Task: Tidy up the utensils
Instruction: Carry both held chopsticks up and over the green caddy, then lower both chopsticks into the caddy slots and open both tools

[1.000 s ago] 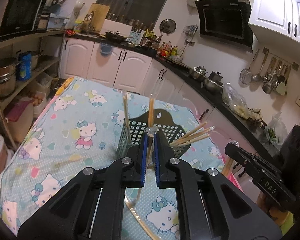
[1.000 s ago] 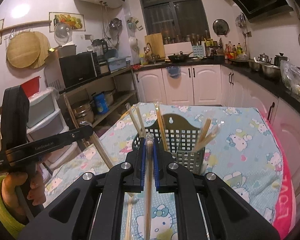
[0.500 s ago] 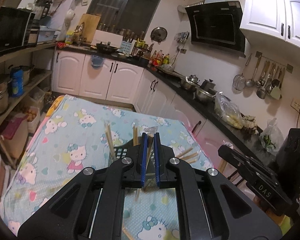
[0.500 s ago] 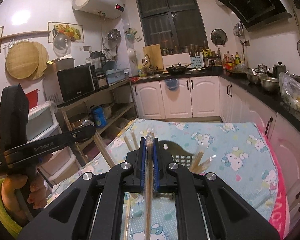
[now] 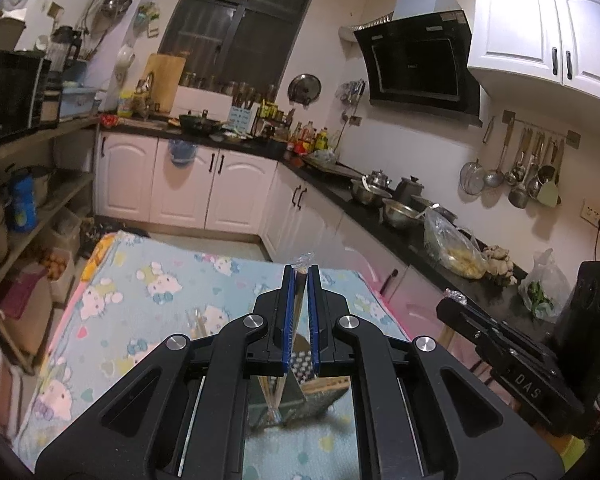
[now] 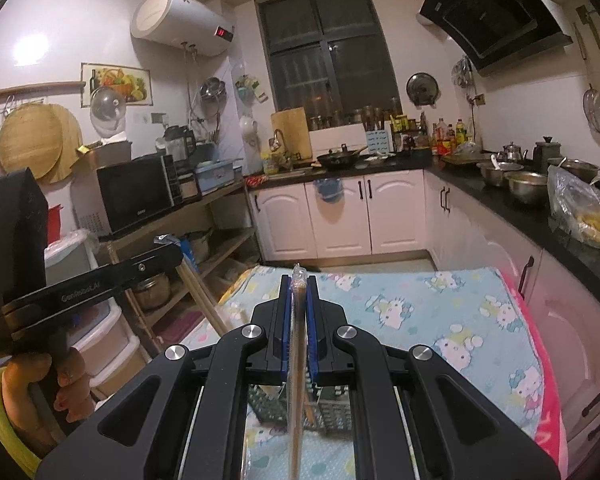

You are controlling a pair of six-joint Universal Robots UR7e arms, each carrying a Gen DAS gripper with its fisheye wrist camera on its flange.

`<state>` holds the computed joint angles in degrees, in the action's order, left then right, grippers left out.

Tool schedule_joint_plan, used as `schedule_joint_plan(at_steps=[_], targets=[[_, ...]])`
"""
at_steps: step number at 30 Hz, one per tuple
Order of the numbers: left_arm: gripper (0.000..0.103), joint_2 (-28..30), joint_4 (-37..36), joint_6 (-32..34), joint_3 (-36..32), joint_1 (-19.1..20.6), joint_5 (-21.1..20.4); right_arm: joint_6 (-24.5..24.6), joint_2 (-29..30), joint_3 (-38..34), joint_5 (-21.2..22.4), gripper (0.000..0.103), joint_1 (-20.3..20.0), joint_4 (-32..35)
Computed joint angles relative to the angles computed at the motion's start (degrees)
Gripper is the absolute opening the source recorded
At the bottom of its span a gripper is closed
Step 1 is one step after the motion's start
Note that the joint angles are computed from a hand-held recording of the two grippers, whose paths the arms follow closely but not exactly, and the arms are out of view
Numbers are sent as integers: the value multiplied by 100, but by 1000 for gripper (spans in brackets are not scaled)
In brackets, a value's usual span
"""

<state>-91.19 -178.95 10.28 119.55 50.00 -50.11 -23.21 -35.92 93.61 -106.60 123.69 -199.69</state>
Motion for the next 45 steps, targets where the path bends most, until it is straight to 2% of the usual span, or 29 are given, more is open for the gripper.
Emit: schedule_joint_plan(at_steps=[12,23,33,39,45], targets=[[2,425,-405,305,-289,245,-31,-39,405,-814,45,7,-107,101],[2,616,-420,385,-489,535,-205,-163,992,-1679,61,7,-306,96],[2,703,-273,261,-491,874,-360,-441,1557,-2189,-48,7,-491,-378],[2,774,-271,149,-469,1061,-542,-884,1825,-2304,-199,7,-544,-808],[2,815,-232,-13,-371,1194,-607,-1220,1924,-2256,-351,7,-576,-942]])
